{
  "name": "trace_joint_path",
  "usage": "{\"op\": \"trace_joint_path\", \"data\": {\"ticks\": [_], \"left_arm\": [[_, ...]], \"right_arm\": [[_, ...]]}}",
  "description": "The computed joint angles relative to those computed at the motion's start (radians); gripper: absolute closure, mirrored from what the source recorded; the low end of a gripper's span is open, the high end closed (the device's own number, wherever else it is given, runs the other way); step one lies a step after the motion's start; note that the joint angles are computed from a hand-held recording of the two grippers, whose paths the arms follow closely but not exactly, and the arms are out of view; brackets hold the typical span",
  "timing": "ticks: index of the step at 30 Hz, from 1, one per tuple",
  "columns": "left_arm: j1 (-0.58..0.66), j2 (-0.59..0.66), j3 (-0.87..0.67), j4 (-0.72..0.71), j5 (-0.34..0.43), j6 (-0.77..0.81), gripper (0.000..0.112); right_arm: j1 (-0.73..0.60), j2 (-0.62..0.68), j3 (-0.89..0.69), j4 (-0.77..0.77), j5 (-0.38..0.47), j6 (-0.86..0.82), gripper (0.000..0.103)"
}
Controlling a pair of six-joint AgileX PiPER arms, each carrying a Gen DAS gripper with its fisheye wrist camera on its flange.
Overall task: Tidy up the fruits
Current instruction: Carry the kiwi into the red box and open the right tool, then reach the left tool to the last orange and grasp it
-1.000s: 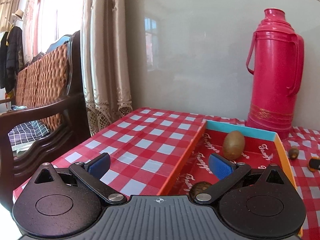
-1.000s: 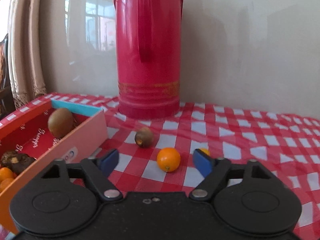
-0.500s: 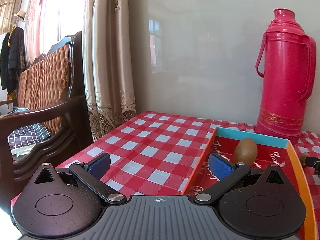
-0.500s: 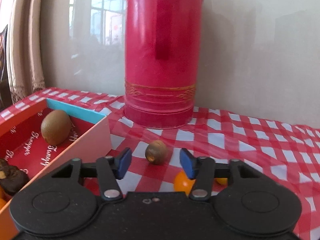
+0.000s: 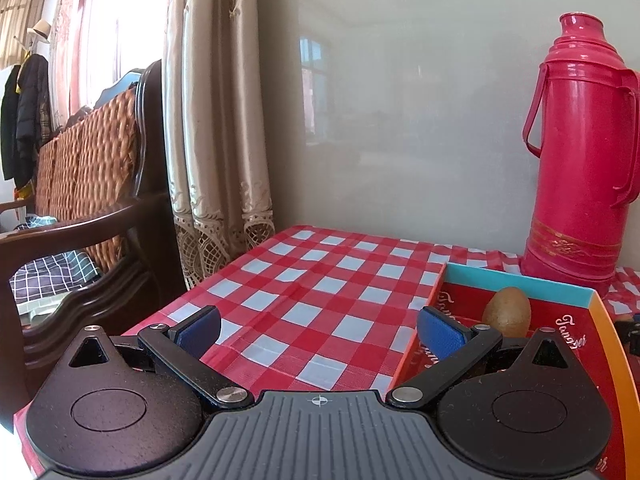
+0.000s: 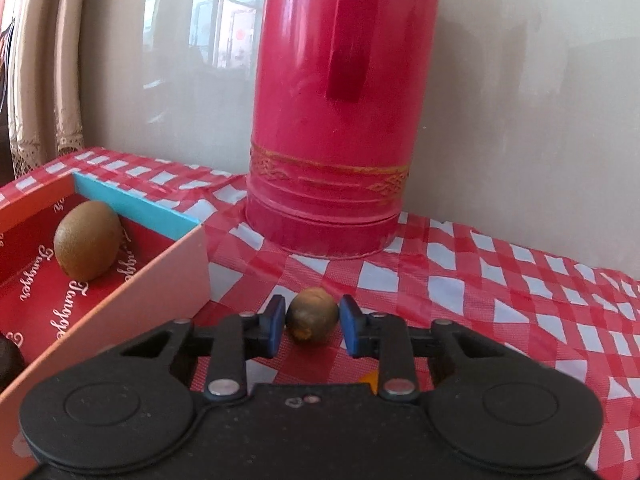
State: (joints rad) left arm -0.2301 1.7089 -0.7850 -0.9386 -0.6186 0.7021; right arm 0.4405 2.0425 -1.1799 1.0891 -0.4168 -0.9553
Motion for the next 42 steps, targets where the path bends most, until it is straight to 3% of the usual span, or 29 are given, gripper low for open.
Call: {"op": "trace_joint_path", "data": {"ticks": [11,18,25,26,27,28,30,36,39,42], "left_arm": [[-0.056,-0.095,0.111,-0.043,-0.019,0.009,0.009],[-0.091,-0.175,0.198,-0.059,-0.036,0.013,0.009],[-0.091,-0.214,0.235,-0.082,-0.03,0.041,0.009],[-0.085,-0.218,0.238,-0.079,-0.027,0.044,0.009],[-0.076,-0.221,0.24,-0.074,-0.022,0.045,0.009],[-0.066,-0.223,0.242,-0.067,-0.019,0.04,0.009],[-0.046,-0.226,0.242,-0.05,-0.007,0.027,0.009],[-0.034,-0.236,0.253,-0.022,0.005,0.022,0.009],[-0.042,-0.242,0.254,-0.03,0.006,0.031,0.009],[-0.056,-0.242,0.253,-0.037,0.003,0.033,0.009]], "right_arm": [[0.088,-0.183,0.2,-0.125,-0.096,0.177,0.082],[0.228,-0.302,0.311,-0.154,-0.144,0.199,0.082],[0.334,-0.264,0.26,-0.148,-0.128,0.164,0.08],[0.34,-0.254,0.247,-0.136,-0.125,0.148,0.076],[0.352,-0.245,0.238,-0.117,-0.14,0.126,0.059],[0.368,-0.242,0.245,-0.116,-0.189,0.129,0.028],[0.389,-0.254,0.295,-0.185,-0.314,0.227,0.009],[0.338,-0.34,0.459,-0.237,-0.529,0.462,0.006],[0.269,-0.39,0.56,-0.236,-0.554,0.611,0.006],[0.214,-0.407,0.607,-0.173,-0.535,0.64,0.006]]}}
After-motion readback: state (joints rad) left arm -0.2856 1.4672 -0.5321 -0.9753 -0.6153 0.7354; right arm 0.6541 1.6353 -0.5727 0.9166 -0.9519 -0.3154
